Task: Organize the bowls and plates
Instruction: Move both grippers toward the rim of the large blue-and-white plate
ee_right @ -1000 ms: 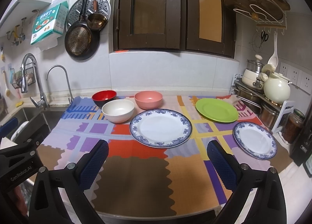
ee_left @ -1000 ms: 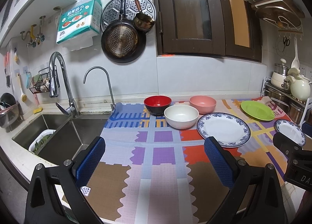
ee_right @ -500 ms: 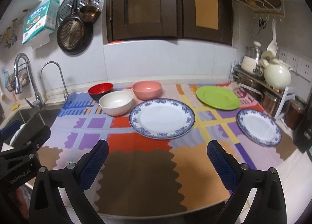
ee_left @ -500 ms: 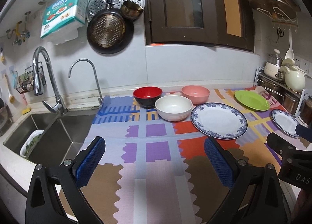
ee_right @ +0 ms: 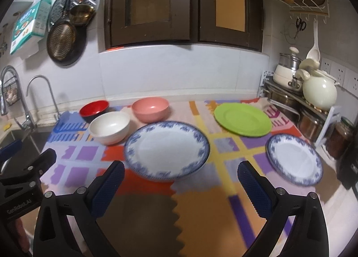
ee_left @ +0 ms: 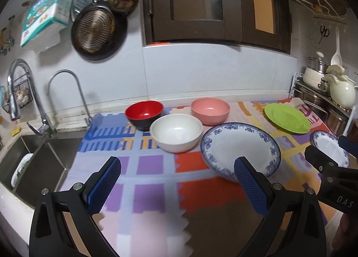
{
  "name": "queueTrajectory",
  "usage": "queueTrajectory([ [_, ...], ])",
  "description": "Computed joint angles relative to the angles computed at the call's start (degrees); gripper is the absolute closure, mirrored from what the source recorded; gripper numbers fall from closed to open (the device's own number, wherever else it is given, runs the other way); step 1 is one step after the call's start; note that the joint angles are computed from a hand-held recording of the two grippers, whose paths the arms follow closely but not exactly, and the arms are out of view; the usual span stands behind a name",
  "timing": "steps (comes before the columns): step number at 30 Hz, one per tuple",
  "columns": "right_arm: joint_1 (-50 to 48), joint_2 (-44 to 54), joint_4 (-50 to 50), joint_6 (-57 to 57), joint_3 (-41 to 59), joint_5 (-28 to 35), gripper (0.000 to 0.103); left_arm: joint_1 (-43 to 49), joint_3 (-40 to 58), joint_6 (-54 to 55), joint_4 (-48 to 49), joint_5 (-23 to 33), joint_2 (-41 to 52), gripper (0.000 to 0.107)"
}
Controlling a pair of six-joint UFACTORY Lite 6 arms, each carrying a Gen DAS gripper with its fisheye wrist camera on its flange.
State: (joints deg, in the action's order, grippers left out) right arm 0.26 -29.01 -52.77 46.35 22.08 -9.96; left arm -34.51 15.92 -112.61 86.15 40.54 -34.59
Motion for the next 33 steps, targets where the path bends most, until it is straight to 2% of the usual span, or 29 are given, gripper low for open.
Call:
queueTrajectory([
  [4,-4.5,13.5,5.0,-8.3,8.0,-6.0,0.001,1.8,7.3,-10.7,8.9,0.1,14.1,0.004],
  [7,-7.6,22.8,3.1,-8.5,13.9,-10.1,0.001,2.3,13.4,-14.4,10.9,0.8,23.5,0.005],
  [13,-9.4,39.4,-1.9,-3.9,27.8,-11.5,0.001,6.1,23.7,-16.0,11.0,-2.4,37.5,0.009],
  [22,-7.5,59.2,-15.3,9.2,47.5,-8.9,0.005,12.9,36.7,-18.4,10.9,-10.6,54.4,0.02],
  [28,-7.0,70.8,-36.0,29.0,60.4,-8.3,0.018,14.8,44.4,-14.0,7.4,-13.4,63.3,0.028],
  [33,-6.6,77.4,-44.9,38.2,67.1,-8.4,0.028,16.0,48.7,-11.6,6.5,-15.1,67.7,0.035],
])
